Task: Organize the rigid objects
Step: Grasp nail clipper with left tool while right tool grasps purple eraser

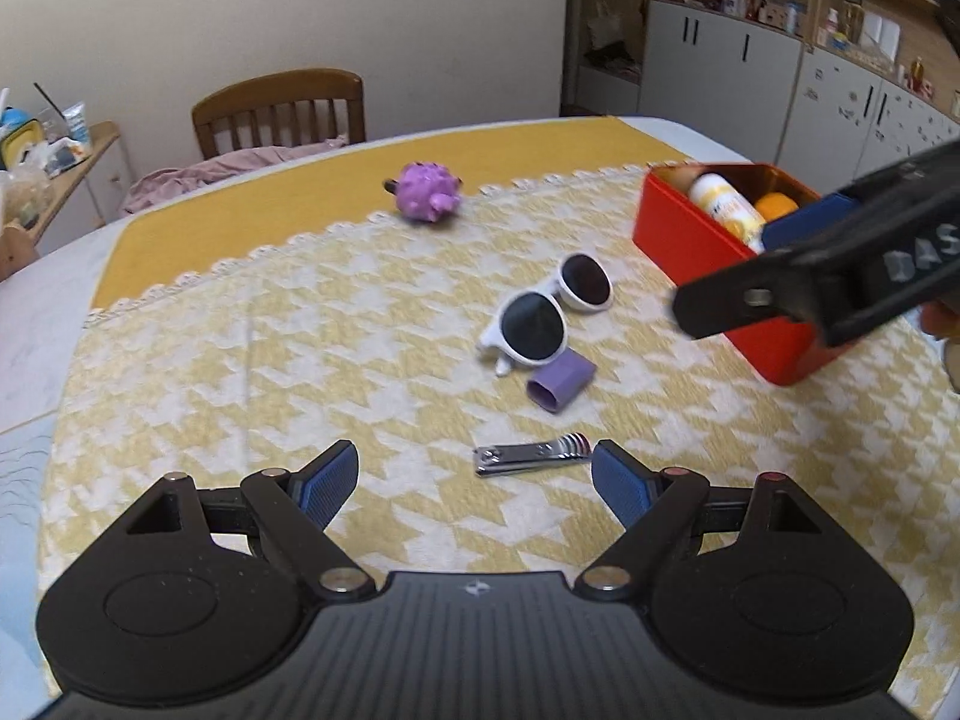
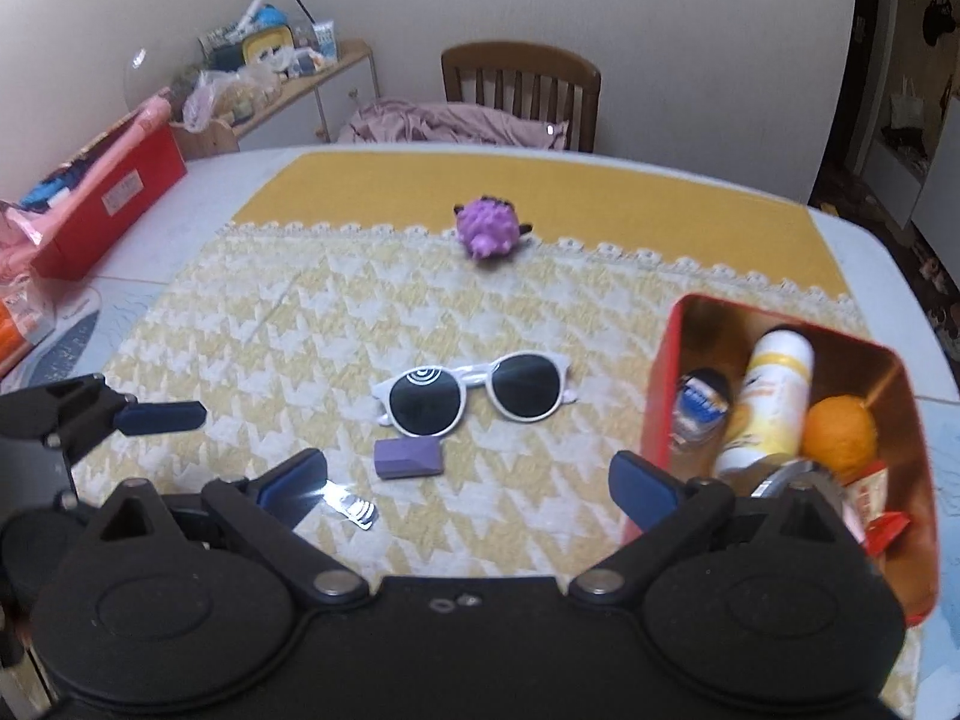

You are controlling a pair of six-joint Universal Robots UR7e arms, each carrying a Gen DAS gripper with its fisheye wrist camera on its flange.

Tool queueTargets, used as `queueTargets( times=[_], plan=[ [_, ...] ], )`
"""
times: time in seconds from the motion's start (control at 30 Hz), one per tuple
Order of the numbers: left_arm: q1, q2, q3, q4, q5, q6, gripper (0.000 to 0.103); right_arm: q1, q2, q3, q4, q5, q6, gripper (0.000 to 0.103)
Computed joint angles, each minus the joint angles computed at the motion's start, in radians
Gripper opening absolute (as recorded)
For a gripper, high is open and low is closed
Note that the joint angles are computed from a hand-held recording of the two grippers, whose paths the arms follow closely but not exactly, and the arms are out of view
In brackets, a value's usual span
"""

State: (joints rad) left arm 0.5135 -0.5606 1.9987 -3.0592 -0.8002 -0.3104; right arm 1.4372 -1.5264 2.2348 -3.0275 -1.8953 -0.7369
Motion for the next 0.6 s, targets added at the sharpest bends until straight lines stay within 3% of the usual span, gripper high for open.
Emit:
queueTargets(
  times=[0.33, 0.6],
  plan=[
    [0.007, 0.092, -0.055, -0.031, -0.010, 0.050, 0.085, 0.010, 0.128, -0.042, -0.030, -0.064, 0.066, 0.087],
    [0.010, 0.130, -0.075, -0.042, 0.008, 0.014, 0.085, 0.020, 0.185, -0.063, -0.008, -0.085, 0.035, 0.073]
  ],
)
